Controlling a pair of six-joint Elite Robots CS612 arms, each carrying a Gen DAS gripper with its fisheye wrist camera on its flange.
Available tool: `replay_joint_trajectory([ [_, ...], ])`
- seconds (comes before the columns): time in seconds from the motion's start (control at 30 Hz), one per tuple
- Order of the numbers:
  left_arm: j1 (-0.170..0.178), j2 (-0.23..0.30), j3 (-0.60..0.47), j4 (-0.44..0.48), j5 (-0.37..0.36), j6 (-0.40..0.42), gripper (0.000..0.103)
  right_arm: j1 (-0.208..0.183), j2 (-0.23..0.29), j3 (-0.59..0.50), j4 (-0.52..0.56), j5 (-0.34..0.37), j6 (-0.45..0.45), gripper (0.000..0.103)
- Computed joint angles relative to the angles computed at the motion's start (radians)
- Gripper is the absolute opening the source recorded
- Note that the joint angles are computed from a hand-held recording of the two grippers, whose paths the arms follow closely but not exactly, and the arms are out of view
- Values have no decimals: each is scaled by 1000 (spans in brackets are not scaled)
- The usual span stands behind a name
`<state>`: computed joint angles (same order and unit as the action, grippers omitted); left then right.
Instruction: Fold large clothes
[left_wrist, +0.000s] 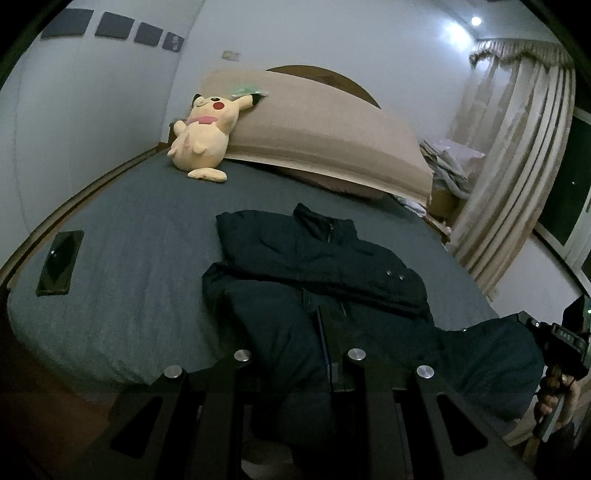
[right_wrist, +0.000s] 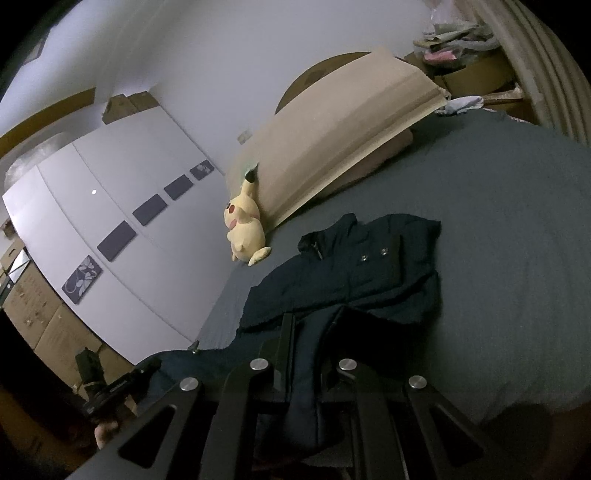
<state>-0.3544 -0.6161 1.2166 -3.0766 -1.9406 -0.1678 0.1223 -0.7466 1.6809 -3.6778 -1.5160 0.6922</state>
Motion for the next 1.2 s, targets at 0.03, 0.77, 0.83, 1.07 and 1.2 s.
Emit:
replay_joint_trajectory([
  [0.03, 0, 2, -3, 0, 2, -5, 19, 0, 1, -3, 2, -4, 0, 9],
  [0.77, -26, 52, -101, 40, 108, -37, 19, 3, 47, -92, 33, -123, 86, 8],
  [0.83, -26, 55, -106, 40, 108, -42, 19, 5, 49, -98, 38, -130, 87, 9],
  [1.07, -24, 59, -111, 43, 105, -51, 19, 9, 51, -99, 35, -150, 103, 9],
  [1.2, -27, 58, -112, 46, 119, -50, 19, 10, 50, -99, 36, -157, 108, 8],
])
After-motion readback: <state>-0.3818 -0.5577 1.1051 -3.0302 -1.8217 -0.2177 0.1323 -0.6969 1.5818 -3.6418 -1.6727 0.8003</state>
